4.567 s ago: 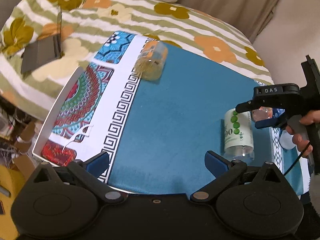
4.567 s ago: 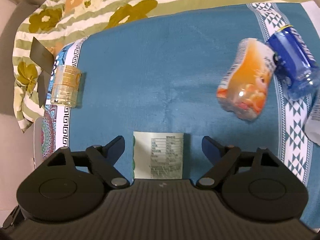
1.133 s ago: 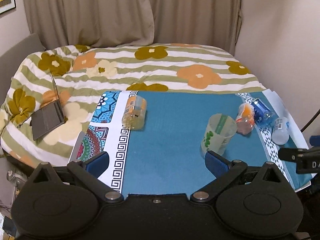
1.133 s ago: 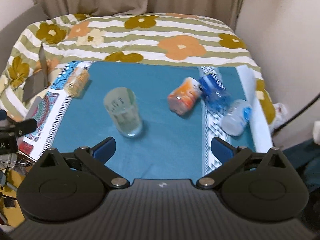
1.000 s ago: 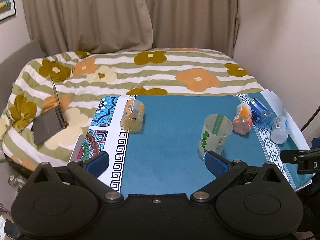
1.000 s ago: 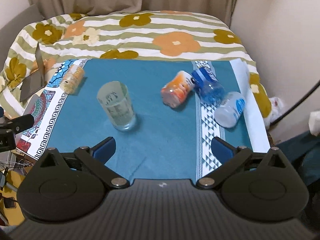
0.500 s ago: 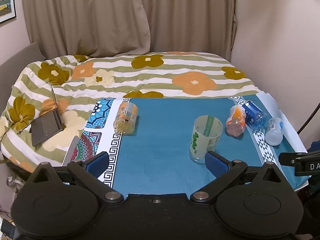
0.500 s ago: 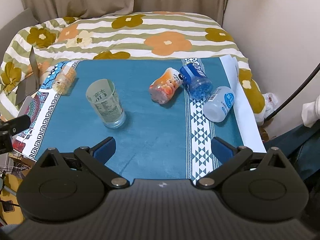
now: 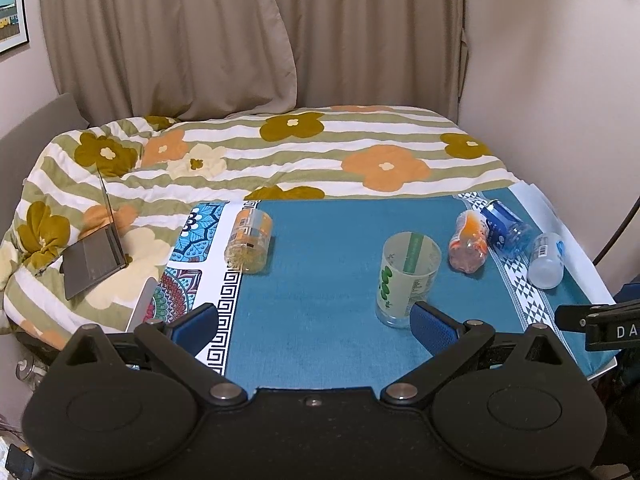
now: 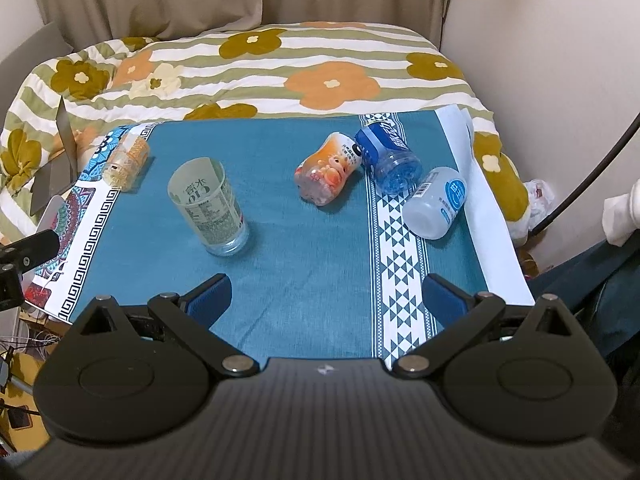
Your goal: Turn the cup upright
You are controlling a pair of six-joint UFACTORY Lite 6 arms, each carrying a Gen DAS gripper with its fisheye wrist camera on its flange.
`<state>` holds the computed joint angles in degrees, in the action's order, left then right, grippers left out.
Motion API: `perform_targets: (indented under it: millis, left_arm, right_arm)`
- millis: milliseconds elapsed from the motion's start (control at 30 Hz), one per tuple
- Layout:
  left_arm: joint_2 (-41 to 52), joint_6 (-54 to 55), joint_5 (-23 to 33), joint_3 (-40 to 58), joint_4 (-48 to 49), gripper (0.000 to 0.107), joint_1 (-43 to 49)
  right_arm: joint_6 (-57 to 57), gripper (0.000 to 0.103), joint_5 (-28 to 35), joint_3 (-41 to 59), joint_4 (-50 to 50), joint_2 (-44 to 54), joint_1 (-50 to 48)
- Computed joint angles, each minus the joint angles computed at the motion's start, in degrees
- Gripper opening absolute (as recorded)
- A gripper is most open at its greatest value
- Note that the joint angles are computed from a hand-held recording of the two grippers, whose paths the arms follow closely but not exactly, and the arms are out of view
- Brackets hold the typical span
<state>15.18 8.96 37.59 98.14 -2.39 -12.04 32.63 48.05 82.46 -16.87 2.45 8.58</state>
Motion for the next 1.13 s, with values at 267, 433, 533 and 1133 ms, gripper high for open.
perform_targets:
  millis: [267,433,533,1133]
  left_arm:
    - [-0.43,0.86,-0.21,-0.32,-0.27,0.103,-0.18]
    - [-0.44,1.30,-0.27,-0.34,-0.24,0.103,-0.29]
    - [-0.32,1.49,-0.25,-0.20,-0.28,0.103,-0.24]
    - [1.69,0.16,-1.37,2.66,0.81,0.103,0.20]
  right_arm:
    - [0.26,0.103,-0.08,-0.30,0.11,-0.27,-0.18]
    - [0.34,0.103,-0.05,-0.31,0.10,-0.27,-0.16]
    - [0.52,0.103,-0.16,-0.61,-0.03,-0.49,-0.13]
    - [0.63,0.103,-0.27,-0.43,-0.06,-0.16,0.18]
